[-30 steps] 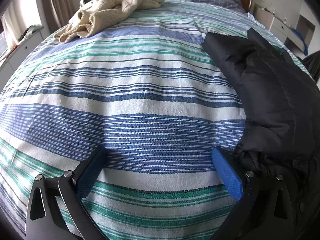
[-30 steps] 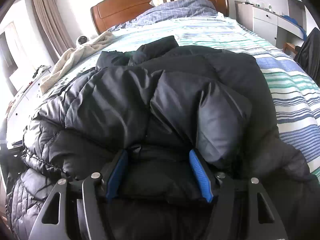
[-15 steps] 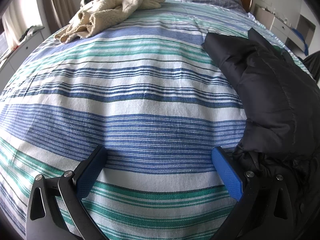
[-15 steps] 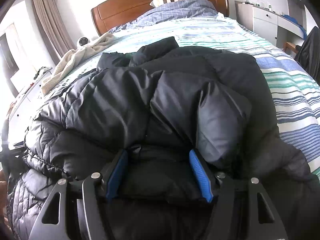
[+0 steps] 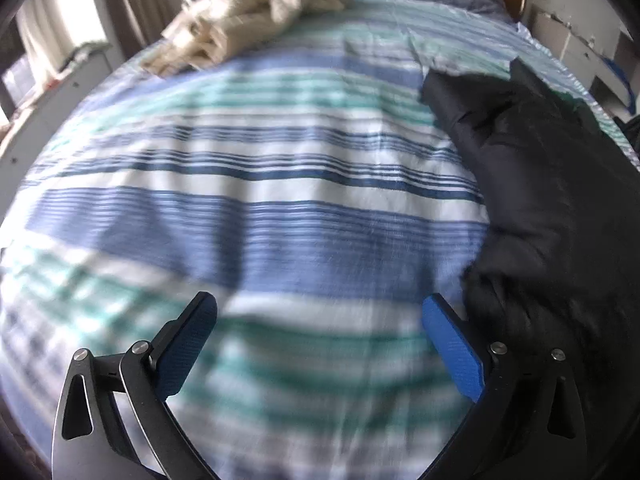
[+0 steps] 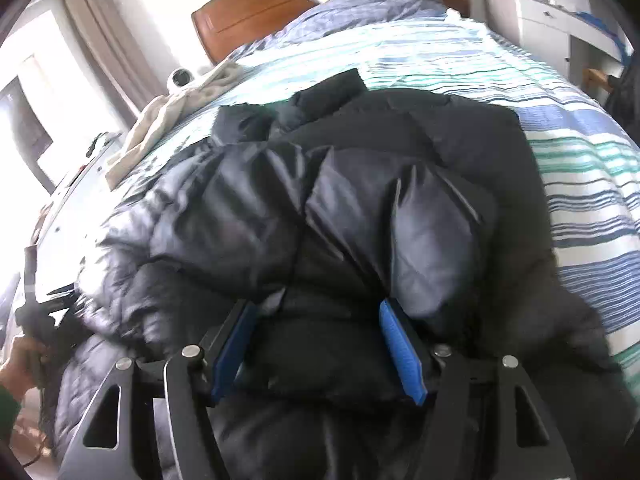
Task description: Fold large clothes
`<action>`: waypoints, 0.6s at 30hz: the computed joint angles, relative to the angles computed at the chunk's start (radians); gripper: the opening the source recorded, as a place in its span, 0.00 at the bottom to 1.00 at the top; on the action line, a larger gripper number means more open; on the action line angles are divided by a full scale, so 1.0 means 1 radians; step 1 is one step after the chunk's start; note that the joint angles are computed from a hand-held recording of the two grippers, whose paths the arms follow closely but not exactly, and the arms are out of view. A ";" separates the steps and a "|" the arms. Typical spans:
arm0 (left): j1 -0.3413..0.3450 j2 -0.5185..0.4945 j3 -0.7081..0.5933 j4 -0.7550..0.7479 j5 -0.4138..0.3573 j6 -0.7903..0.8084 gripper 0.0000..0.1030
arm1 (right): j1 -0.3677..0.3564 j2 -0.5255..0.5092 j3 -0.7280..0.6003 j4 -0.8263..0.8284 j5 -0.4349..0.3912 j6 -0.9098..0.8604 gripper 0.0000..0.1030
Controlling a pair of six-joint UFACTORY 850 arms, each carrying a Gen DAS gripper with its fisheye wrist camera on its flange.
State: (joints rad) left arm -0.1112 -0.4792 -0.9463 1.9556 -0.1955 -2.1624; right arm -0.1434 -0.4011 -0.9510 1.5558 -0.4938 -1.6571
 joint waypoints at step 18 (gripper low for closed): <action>-0.243 0.607 0.480 0.008 -0.202 -0.112 1.00 | -0.497 0.377 0.371 -0.220 -0.225 -0.090 0.81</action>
State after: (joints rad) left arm -0.3543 0.1275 -0.4666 1.9637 -0.3976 -2.2739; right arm -0.6404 -0.0245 -0.5798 1.3354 -0.7186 -1.7467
